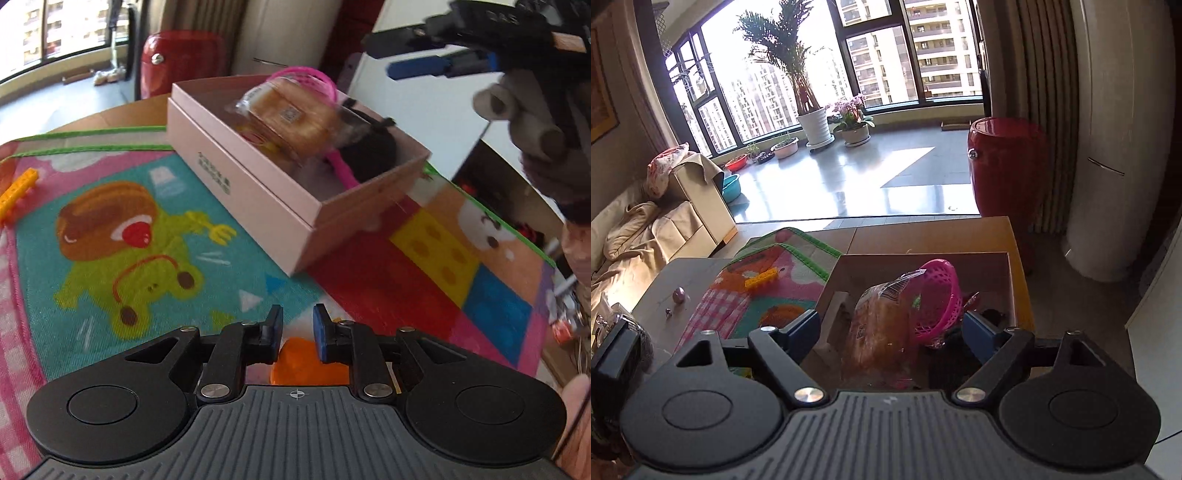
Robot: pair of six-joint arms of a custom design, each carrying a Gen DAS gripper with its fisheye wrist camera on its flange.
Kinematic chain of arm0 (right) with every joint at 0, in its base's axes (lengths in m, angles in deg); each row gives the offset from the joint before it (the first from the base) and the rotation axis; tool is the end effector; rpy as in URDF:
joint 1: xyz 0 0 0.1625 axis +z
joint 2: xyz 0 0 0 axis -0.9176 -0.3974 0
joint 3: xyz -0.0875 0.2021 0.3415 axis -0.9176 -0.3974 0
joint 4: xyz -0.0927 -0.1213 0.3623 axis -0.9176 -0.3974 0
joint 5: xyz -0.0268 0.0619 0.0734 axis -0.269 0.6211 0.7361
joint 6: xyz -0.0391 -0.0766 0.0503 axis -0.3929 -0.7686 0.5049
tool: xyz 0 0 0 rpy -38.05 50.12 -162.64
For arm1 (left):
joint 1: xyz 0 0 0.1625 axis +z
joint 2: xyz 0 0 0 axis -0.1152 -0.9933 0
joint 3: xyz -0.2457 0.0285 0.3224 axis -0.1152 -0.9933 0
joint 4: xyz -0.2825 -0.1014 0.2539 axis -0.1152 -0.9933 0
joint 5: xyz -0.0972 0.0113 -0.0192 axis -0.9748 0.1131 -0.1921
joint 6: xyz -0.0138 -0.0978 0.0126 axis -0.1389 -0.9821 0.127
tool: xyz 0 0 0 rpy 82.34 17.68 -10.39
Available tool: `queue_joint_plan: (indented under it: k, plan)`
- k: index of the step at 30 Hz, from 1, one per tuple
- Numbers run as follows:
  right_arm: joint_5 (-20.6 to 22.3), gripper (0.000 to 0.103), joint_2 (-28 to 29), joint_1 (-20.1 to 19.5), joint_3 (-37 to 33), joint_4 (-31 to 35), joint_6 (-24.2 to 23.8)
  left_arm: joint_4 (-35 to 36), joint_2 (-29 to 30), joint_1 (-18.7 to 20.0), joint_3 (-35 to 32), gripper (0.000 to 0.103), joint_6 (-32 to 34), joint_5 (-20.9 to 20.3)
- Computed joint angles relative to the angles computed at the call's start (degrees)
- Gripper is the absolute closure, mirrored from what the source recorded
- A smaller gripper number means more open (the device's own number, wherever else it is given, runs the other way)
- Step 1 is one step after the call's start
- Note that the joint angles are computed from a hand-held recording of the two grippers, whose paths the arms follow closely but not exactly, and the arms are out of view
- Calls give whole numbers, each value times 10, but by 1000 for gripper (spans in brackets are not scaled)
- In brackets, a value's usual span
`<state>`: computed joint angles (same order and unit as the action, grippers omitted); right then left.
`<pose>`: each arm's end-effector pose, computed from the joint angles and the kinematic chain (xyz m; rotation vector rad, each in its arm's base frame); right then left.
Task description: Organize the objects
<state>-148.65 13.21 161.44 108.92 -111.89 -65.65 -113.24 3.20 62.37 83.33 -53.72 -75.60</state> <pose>0.1807 -0.7649 0.2971 0.8259 -2.5625 0.8123 -0.2282 -0.6377 0.1553 0.9210 2.6375 -0.4983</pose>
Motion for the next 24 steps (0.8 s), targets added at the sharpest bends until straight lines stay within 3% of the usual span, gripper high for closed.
queue_joint_plan:
  k: [2, 4, 8, 10, 12, 15, 18, 20, 21, 24]
  plan:
    - [7, 18, -6, 0, 14, -5, -9, -33, -11, -7, 16, 78, 7, 23]
    - [12, 17, -14, 1, 31, -15, -21, -132, 1, 0, 11, 78, 41, 77]
    - [9, 15, -24, 0, 53, -27, -39, -344, 114, 4, -98, 79, 269, 316]
    - [-2, 14, -25, 0, 59, -27, -49, -366, 163, 22, -167, 78, 364, 364]
    - [-14, 14, -24, 0, 68, -36, -65, -337, 173, 49, -205, 78, 363, 333]
    - [-19, 14, -25, -2, 73, -34, -76, -216, 155, 73, -227, 77, 250, 268]
    - [-15, 14, -25, -5, 71, -21, -73, -180, 155, 85, -254, 75, 179, 240]
    - [-14, 14, -28, -7, 79, -23, -72, -161, 152, 86, -258, 76, 112, 245]
    - [-12, 14, -31, -7, 87, -25, -72, -154, 149, 84, -253, 83, 87, 250]
    - [-4, 14, -48, -8, 125, -40, -82, -164, 123, 74, -205, 83, 32, 257]
